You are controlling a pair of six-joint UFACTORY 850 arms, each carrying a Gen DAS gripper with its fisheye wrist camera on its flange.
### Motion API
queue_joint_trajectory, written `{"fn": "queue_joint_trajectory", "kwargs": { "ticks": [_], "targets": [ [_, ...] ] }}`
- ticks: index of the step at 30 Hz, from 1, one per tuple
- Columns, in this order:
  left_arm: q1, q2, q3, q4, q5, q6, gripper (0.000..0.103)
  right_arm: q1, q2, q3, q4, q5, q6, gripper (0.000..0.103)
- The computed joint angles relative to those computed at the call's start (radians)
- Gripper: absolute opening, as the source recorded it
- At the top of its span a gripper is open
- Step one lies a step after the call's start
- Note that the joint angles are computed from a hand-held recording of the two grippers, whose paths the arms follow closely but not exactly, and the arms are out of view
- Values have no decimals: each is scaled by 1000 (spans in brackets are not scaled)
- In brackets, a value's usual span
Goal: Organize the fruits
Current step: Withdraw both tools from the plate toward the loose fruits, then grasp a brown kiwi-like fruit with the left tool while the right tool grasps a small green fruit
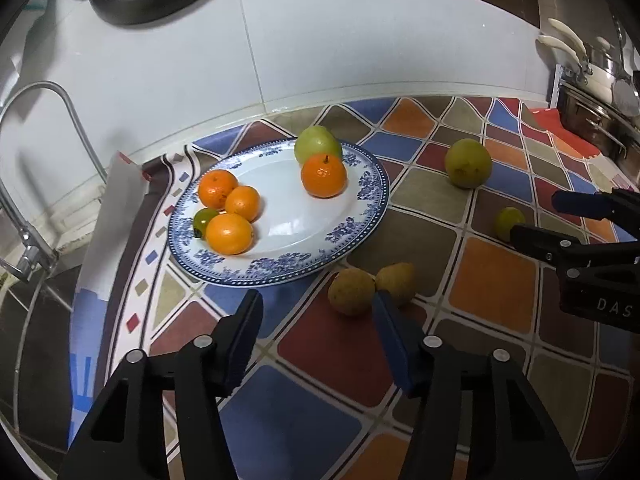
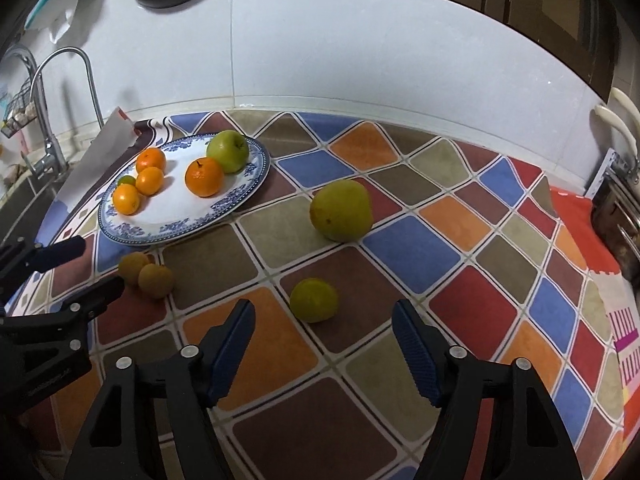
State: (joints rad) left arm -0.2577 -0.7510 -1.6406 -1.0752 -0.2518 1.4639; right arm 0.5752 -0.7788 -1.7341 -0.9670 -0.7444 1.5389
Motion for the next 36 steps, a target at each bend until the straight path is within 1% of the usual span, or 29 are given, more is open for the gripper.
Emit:
{"fn": "queue_joint_trajectory", "kwargs": {
  "ticks": [4,8,11,14,16,18,19,24,29,36],
  "targets": [
    [-2,-21,-32,76,-26,-80,51,-11,-8,-6,8,20,-5,65],
    [-3,-34,-53,103,-47,-106,49,-21,-14,-9,16,44,-11,59],
    [-2,-50,-79,139,-85,-153,46,-29,-17,-9,30,67,-21,54],
    [-6,-73,-115,248,-120,-261,37,-35,-18,-5,49,93,-28,49],
    [-5,-79,-125,263,-133,-283,33,-38,-20,-3,57,101,-33,44],
    [-4,-82,-131,260,-144,-284,29,-39,-24,-7,59,98,-34,42],
    [-4,-83,-131,260,-144,-284,28,-38,-24,-8,58,98,-34,39],
    [-5,-82,-129,257,-139,-281,28,-40,-28,-8,66,103,-47,31],
    [-3,-59,-100,203,-122,-231,28,-38,-21,0,56,106,-42,31],
    [9,-12,-42,62,-116,-107,27,-19,8,13,-1,112,-8,31]
  ]
}}
